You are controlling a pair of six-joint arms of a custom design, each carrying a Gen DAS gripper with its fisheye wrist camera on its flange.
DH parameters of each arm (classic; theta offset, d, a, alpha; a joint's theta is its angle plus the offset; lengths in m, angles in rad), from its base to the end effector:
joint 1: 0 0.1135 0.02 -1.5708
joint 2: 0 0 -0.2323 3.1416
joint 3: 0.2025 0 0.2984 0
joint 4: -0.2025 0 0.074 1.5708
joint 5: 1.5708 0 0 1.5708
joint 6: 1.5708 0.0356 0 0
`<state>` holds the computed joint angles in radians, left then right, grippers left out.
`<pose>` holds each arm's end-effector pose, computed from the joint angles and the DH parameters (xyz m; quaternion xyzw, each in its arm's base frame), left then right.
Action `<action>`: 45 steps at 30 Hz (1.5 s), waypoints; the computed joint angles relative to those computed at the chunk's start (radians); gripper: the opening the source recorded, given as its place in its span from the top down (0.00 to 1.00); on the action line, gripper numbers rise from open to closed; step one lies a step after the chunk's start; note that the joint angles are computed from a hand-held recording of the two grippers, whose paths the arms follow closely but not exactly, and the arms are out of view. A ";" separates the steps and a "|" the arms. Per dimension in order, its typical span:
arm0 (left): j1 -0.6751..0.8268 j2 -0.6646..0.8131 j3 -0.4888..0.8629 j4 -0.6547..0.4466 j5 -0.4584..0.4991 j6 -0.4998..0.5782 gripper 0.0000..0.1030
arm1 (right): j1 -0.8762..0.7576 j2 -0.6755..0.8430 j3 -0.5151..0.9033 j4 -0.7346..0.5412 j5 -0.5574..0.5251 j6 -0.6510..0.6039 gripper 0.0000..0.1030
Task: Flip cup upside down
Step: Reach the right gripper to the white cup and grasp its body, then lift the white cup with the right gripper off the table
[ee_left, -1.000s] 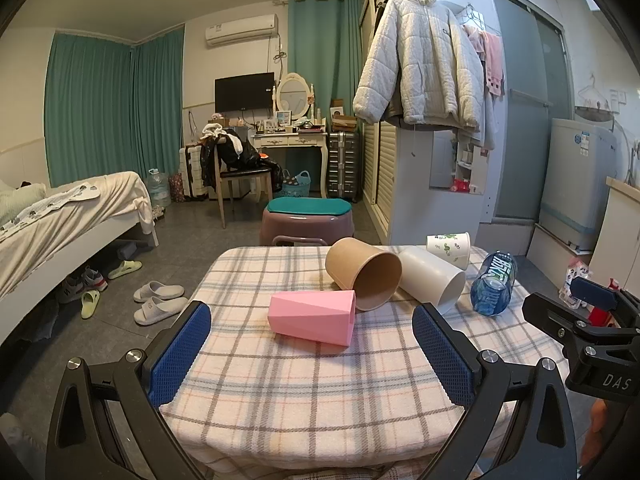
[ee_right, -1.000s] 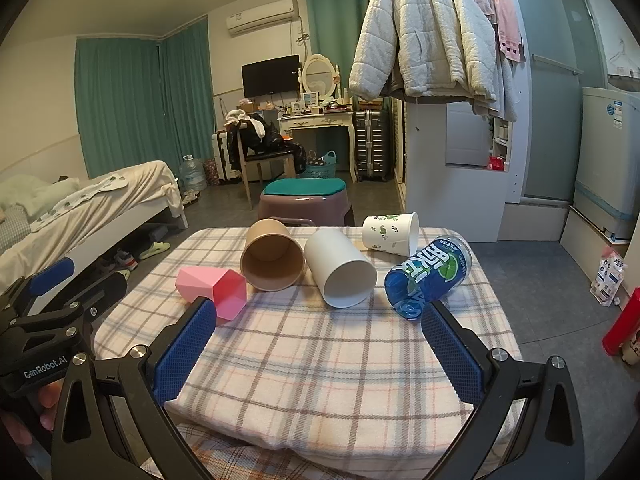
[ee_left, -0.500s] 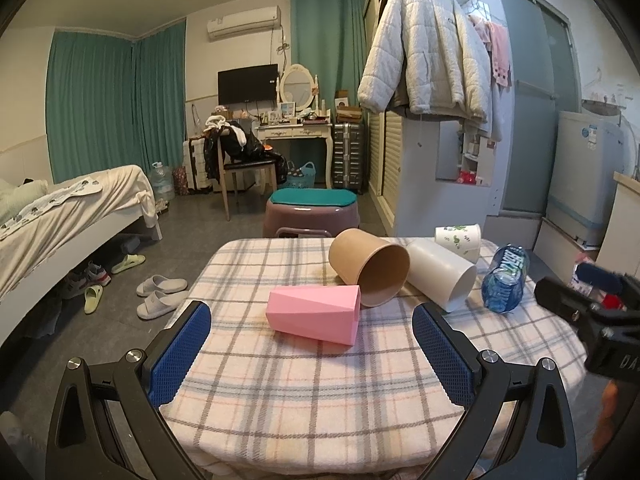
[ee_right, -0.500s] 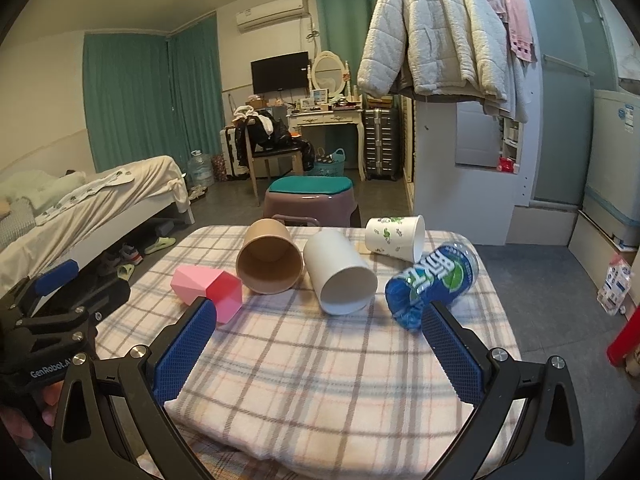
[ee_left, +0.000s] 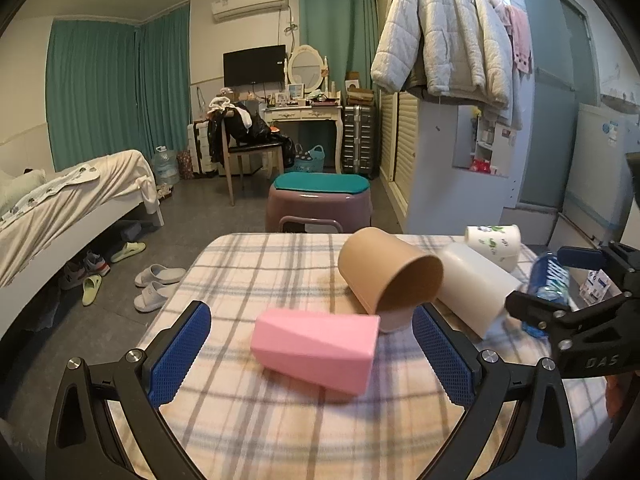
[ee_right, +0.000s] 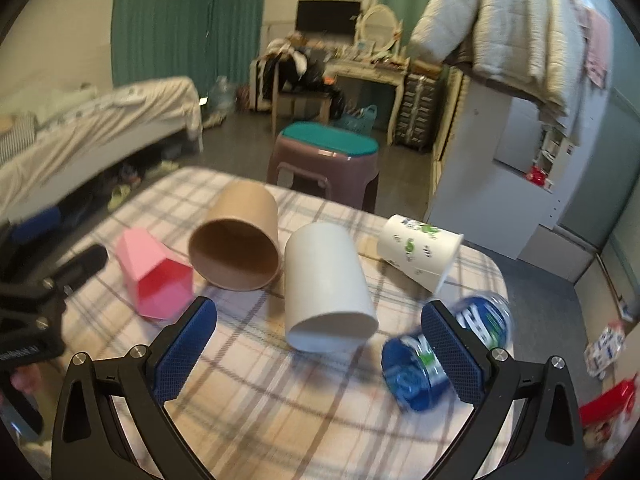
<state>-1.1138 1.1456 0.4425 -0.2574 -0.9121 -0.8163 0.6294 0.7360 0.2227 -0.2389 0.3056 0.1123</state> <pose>0.1315 -0.2037 0.1034 -0.0039 0.8665 0.0174 0.4989 0.1767 0.1154 0.1044 -0.1733 0.8921 0.0124 0.4172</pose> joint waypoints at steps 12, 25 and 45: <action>0.127 0.063 -0.048 0.203 0.115 0.150 0.00 | -0.106 0.686 0.294 0.229 -0.054 -0.071 0.10; 0.174 -0.087 -0.145 0.200 0.148 0.192 0.00 | -0.057 0.736 0.342 0.112 0.022 0.033 0.29; -0.013 -0.663 -0.335 -0.250 0.060 0.034 0.00 | 0.393 0.451 0.221 -0.250 0.250 0.735 0.30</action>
